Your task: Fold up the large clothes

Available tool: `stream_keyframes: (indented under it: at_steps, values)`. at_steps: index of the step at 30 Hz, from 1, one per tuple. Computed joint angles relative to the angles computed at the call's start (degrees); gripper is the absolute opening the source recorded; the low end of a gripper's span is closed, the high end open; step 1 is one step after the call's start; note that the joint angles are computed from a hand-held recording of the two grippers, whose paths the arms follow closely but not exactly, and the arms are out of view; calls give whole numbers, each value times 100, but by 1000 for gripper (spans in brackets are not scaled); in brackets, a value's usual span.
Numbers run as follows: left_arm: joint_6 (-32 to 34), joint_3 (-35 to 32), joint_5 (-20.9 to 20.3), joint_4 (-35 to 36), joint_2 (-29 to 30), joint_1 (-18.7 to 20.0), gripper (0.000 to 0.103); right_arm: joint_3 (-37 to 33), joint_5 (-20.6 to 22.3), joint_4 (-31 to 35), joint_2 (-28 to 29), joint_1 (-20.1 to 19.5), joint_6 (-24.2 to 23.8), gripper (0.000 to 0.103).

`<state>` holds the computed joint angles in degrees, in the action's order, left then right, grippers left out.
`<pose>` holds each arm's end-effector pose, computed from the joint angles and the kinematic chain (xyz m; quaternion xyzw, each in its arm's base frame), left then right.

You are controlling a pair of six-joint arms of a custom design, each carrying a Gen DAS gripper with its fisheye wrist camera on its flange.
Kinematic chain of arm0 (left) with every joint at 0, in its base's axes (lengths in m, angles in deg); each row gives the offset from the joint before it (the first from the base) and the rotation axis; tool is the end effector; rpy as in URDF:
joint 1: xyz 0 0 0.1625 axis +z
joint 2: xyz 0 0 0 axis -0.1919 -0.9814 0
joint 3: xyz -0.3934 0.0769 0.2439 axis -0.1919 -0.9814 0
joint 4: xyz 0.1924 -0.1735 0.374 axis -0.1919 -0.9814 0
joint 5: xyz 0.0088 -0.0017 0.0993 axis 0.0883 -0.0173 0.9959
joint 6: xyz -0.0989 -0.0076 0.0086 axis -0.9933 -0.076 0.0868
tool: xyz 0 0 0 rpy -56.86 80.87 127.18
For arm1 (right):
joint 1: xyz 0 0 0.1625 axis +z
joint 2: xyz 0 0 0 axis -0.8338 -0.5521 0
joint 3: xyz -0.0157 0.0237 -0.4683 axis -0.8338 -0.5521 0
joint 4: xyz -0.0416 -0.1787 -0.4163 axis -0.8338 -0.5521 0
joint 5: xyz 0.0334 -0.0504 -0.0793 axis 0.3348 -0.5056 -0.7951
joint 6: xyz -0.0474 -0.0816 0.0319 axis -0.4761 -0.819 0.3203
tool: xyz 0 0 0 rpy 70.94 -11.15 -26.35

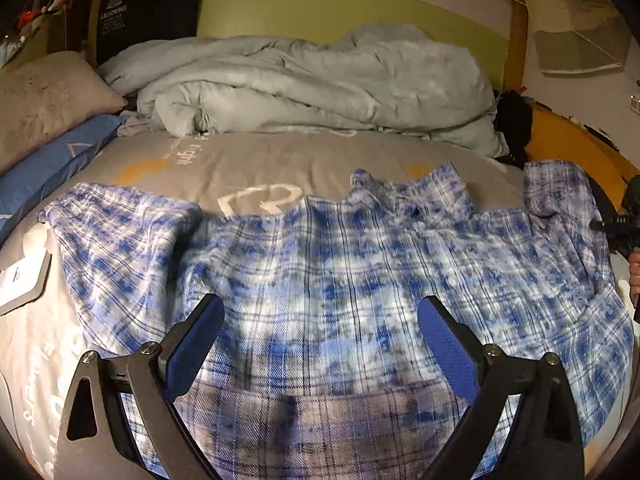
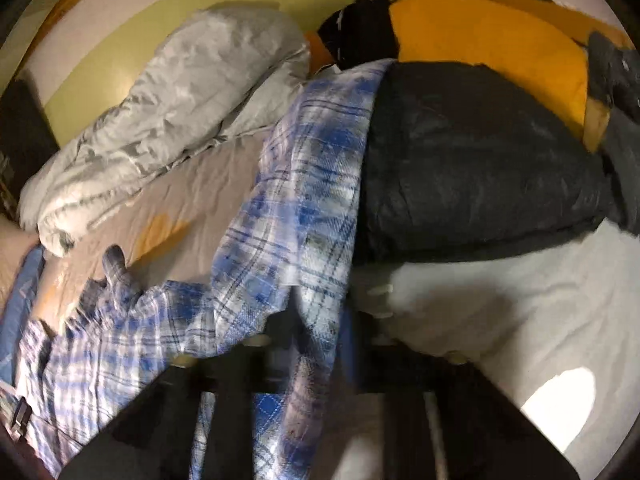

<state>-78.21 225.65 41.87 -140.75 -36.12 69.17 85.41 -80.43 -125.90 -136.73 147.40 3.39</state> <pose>-0.0507 -0.4924 0.2252 0.0800 0.8247 -0.4371 0.3498 0.1063 -0.6796 0.1813 0.0637 -0.8911 0.3836 0.2342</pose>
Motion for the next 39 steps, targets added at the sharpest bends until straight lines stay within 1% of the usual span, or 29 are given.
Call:
stream_keyframes:
  at_steps: [1,3,5,7,10,12,13,14,15,17,19,20,21,23,26,29,32,34,35,37,39]
  values:
    - [23,19,1,-66,21,-9,94,69,168,-105,-27,-18,-5,9]
    - [19,64,16,-120,15,-53,86,189,334,-360,-49,32,-203,6]
    - [1,102,55,-193,-3,-110,85,368,586,-646,-94,116,-548,6]
    - [99,112,222,-477,51,-202,85,591,923,-727,-182,208,-795,6]
    - [308,190,264,-858,56,-324,85,866,1189,-426,-276,333,-760,6]
    - [375,227,295,-941,43,-388,85,1016,1341,26,-307,384,-689,6]
    - [429,248,327,-1011,54,-423,85,1062,1309,294,-276,443,-727,6]
    - [488,265,372,-1093,76,-461,85,1071,1150,476,-218,522,-804,7]
    - [535,284,408,-1156,90,-494,85,1077,860,576,-97,645,-945,7]
    - [591,326,443,-1209,97,-545,85,1113,432,390,159,824,-1228,9]
    - [590,366,433,-1210,82,-572,85,1125,315,300,311,895,-1401,20]
    - [577,381,425,-1206,75,-580,86,1129,298,305,326,885,-1384,32]
    - [563,387,416,-1204,75,-582,86,1130,305,293,324,874,-1283,39]
    - [506,384,394,-1144,70,-562,87,1124,461,222,277,792,-995,41]
    - [374,360,334,-987,70,-506,87,1072,692,157,145,658,-558,48]
    - [296,334,284,-899,92,-466,87,941,864,26,127,510,-207,49]
    - [296,312,271,-884,141,-448,87,717,1223,124,109,335,242,49]
    - [336,320,288,-912,172,-455,87,515,1407,312,149,237,468,49]
    - [365,325,293,-930,189,-456,87,391,1470,523,184,186,551,49]
    - [444,315,337,-993,251,-463,87,260,1481,606,292,136,699,39]
    - [540,295,368,-1067,304,-471,87,242,1586,436,367,92,696,20]
